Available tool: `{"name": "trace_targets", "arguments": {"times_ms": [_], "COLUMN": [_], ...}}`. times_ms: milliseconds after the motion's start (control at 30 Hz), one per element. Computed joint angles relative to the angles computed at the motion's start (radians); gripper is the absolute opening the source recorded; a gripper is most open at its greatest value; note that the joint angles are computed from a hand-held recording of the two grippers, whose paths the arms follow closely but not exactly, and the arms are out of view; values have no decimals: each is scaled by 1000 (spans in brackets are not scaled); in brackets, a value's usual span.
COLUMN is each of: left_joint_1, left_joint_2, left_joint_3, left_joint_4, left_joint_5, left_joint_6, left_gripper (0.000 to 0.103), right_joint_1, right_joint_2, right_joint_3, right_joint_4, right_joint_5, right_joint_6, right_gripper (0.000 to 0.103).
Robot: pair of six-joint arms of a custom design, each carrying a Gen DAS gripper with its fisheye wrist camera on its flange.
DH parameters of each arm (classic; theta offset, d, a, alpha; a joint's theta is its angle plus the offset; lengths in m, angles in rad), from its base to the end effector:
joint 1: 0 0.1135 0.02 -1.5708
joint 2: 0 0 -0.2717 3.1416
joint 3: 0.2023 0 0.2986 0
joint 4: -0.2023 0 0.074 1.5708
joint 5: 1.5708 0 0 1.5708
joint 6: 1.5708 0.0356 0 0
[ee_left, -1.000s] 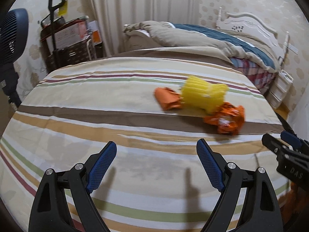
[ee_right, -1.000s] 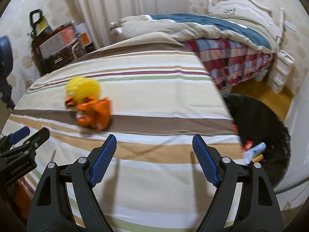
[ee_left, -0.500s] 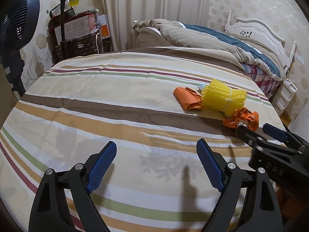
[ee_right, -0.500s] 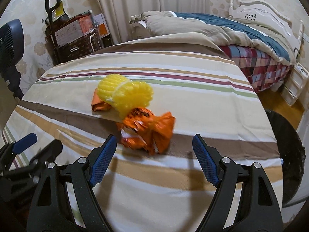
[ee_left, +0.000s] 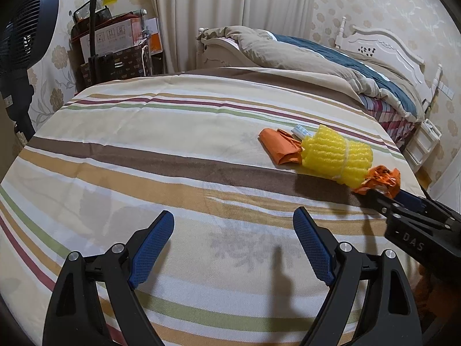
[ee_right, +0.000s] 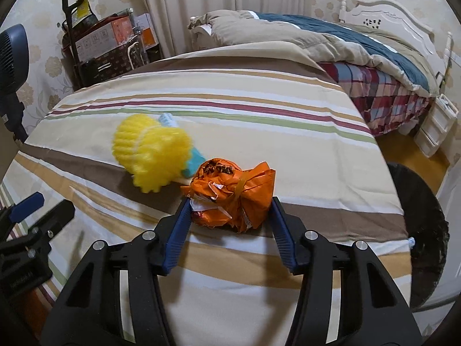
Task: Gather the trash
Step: 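Grasp the orange wrapper with the right tool, then grasp the yellow foam net with the left tool while the right tool holds the wrapper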
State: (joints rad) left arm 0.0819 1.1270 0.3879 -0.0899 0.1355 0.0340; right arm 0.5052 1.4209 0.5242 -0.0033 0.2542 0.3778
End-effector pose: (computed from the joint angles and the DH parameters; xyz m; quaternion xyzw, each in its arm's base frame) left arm 0.2334 0.0143 0.1256 0.0023 0.9302 -0.0420 0.3647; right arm 0.2461 0.1259 0.1061 -0.0180 0.9374 0.0313 0.3463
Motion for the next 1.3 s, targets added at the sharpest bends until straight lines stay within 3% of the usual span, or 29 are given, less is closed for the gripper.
{"name": "trace_targets", "arguments": {"times_ms": [367, 667, 1300], "left_joint_1": [-80, -238, -360], "left_joint_2": [15, 63, 267], "left_joint_3": [7, 28, 167], "left_joint_4": [28, 103, 169], "left_joint_5": [-32, -85, -179], "left_joint_6": [-26, -70, -94], "left_gripper": [84, 84, 84], "right_joint_1": [-109, -232, -305], "right_joint_2": [-91, -155, -103], "right_joint_3": [-72, -121, -92], "right_joint_4": [-11, -17, 15], "right_joint_5": [-2, -57, -137], "right_joint_6": [-25, -71, -109], "right_gripper": [53, 53, 53]}}
